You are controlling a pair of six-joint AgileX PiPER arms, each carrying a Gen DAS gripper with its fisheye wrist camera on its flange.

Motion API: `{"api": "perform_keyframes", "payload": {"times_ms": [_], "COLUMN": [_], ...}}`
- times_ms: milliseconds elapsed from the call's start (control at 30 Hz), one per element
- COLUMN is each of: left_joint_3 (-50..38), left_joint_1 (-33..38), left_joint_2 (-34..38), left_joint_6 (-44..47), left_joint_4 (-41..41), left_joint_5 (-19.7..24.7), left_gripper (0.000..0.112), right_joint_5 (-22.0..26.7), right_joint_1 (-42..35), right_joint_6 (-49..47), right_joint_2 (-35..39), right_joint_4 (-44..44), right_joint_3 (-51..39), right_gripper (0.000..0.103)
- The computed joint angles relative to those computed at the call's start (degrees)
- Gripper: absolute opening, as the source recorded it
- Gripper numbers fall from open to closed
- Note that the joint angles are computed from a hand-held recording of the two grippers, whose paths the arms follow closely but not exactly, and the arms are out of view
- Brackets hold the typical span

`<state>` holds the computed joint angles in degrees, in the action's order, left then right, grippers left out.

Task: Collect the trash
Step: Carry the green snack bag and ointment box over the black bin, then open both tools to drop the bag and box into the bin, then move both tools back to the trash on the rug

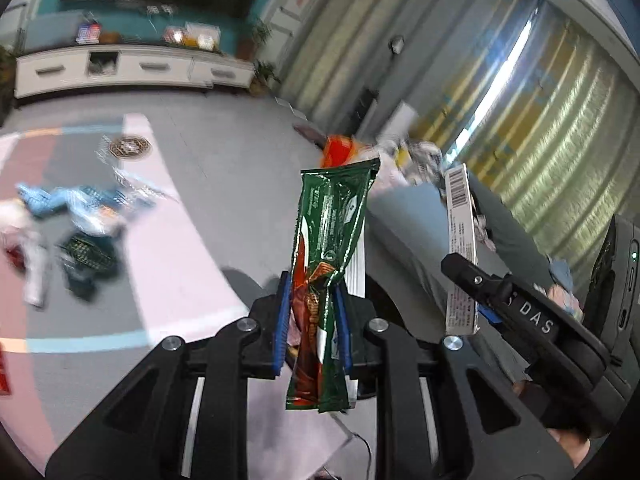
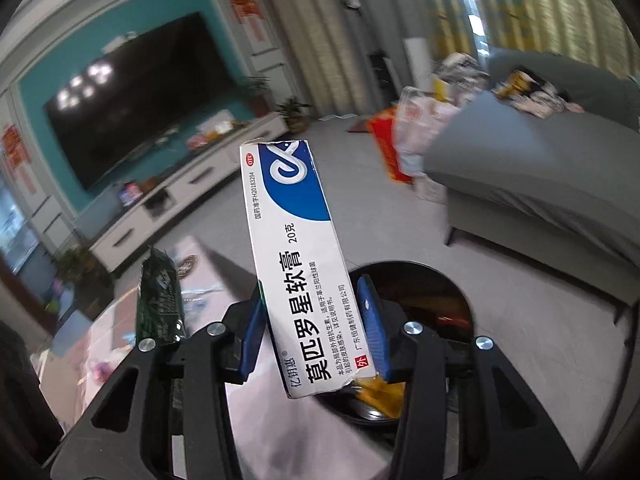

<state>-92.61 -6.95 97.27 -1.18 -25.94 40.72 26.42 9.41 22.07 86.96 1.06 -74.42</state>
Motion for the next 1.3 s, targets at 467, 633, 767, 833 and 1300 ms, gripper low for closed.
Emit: {"api": "perform_keyframes", "payload": {"times_ms": [467,633,767,833,1300], "left_joint_3": [-20.28,-19.08,-16.76,-13.97,5.79], "left_joint_1": [-4.94,-5.13,-5.80,-5.41,8.25], "left_joint_2": [22.50,23.38,20.65,17.99,-8.54], "left_joint_6": [-3.31,-2.26,-2.35,-1.38,-7.28], "left_joint_4": [-3.30,-5.56,-2.88,-3.12,8.31], "left_joint_5": [12.33,11.27,8.96,7.17,3.77], "left_gripper": [0.023,0.045,0.062,0.083,0.100], "right_joint_5": [9.28,13.05,12.39,11.44,4.92], "right_joint_1": [-8.03,-7.62,-7.63,-7.17,2.24], "right_joint_6": [3.08,4.89,4.58,5.51,17.15], "right_joint_2": [11.75,14.10,12.92,11.91,4.10], "right_joint_4": [5.01,3.54,4.08,3.42,-9.14], "right_joint_3": [-6.30,-9.27,-8.68,-8.09,-4.88], "right_gripper": [0.045,0.046,0.067,0.074,0.096]}}
